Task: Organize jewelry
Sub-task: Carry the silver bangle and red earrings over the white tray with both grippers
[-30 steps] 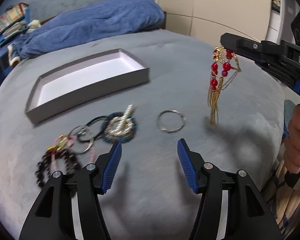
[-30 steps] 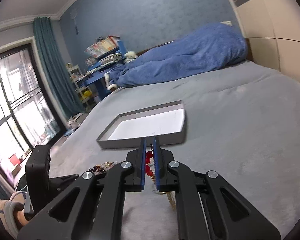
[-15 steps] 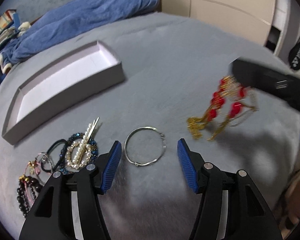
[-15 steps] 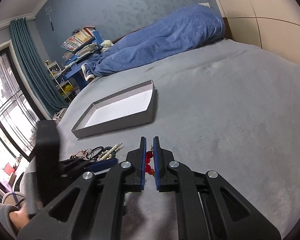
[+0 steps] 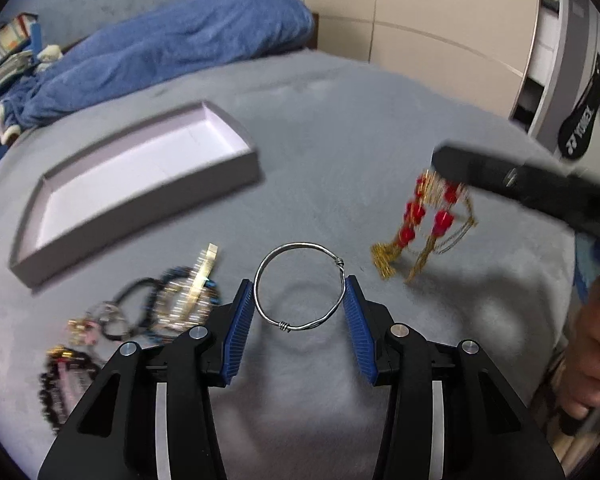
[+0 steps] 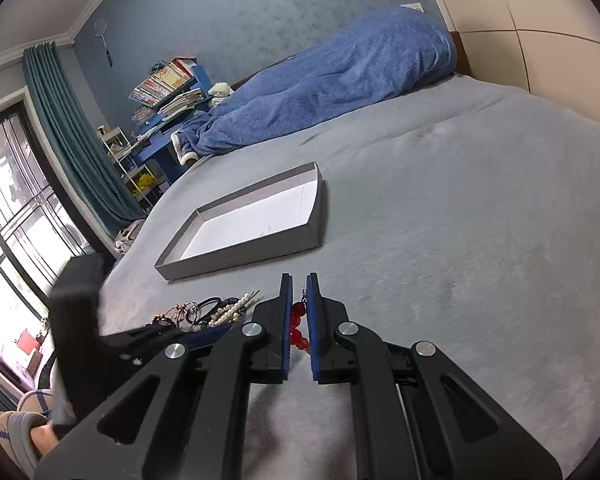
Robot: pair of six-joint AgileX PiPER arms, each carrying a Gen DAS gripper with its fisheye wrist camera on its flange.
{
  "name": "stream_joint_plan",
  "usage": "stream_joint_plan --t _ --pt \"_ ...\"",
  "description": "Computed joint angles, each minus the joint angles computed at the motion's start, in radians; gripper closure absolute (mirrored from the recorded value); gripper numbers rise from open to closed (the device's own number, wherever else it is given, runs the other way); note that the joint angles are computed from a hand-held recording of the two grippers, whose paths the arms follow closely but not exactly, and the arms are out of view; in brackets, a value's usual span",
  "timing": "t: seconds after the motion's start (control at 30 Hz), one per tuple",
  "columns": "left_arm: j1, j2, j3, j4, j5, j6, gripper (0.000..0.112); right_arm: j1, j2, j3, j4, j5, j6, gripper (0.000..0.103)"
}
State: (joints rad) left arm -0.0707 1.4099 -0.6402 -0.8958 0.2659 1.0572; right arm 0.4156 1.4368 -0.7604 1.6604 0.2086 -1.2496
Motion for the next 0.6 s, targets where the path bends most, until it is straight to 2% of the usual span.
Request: stream_joint_plan --t 0.1,0.23,0.33,0.6 --pt "0.099 -0.053 -0.028 0.035 0.075 -0.007 0.065 0.023 0.015 -0.043 -0.111 0.007 0.11 0.096" --pt "0.238 -0.057 -0.102 0.079 0.152 -0.032 0.065 0.052 0.033 -0.12 -0.312 0.018 0.298 0.096" --pt "0.323 -0.029 -0.163 0.097 0.189 -0.053 0.065 0.064 0.06 -0.197 -0.447 0.045 0.423 0.096" --pt "0.461 0.084 -0.317 0.13 0.22 -0.073 0.065 0.099 0.173 -0.431 -0.831 0.093 0.745 0.096"
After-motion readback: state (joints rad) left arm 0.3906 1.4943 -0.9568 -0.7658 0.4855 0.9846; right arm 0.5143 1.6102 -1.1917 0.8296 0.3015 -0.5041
